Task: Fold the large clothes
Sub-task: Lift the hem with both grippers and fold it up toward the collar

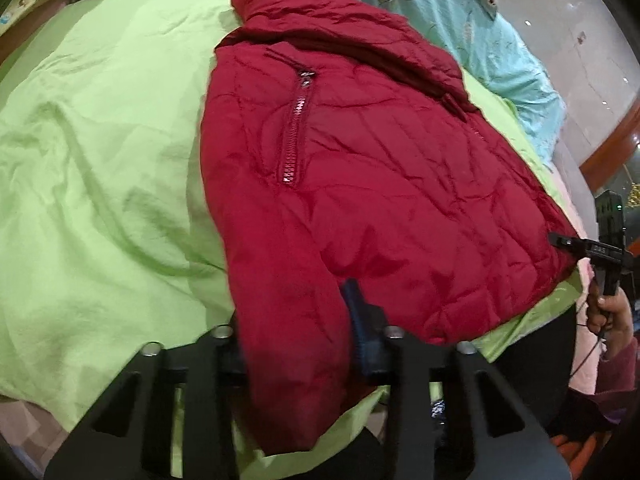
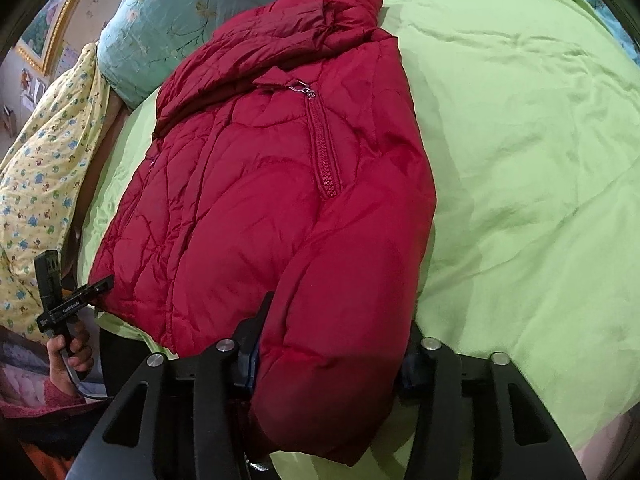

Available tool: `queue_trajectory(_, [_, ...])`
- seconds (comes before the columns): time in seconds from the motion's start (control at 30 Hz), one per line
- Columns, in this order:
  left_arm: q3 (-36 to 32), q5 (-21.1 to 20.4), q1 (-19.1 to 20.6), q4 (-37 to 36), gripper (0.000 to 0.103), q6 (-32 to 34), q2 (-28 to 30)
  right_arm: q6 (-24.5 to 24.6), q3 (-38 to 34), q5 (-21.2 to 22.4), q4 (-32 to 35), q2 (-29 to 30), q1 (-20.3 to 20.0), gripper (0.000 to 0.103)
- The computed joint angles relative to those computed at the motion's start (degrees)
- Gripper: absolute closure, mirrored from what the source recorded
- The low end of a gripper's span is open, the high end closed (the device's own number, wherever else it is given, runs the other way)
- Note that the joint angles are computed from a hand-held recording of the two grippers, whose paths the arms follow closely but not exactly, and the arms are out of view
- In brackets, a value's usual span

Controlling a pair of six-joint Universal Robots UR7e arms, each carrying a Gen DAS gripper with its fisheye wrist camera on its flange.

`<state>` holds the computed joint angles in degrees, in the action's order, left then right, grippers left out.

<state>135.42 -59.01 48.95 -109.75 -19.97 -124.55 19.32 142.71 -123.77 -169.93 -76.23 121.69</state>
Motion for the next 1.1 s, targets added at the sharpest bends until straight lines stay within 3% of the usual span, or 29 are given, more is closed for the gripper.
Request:
queue_trajectory(0.27, [-0.31,0.87,-3.62,2.24,0.082,-1.92,-2.87,-1.83,1.36,1.95,-3.55,-1.24,1.2,0.07])
queue_trajectory(0.5, [-2.78,0.06,-5.39,0.14,0.084,-0.97,-5.4,-5.37,4.23,9.68,-10.89,-5.78,0.44,0.074])
queue_trajectory(0.73, [-5.26,-0.77,-2.46,-14.75,0.084,2.87,0.29,-8.76,3.32,14.95,-22.08,-4.16,-1.33,0.075])
queue_trajectory(0.97, [-8.15,-0.15,-1.14,-22.61,0.084,5.54,6.84,-11.39,0.03,17.38,-29.85,-0.56,-2.82,0.075])
queue_trajectory(1.1, [-9.39,1.93,-1.23,-26.89,0.084,7.27,10.68,-12.35,-2.94,15.21,-29.93,1.3,-2.53,0.075])
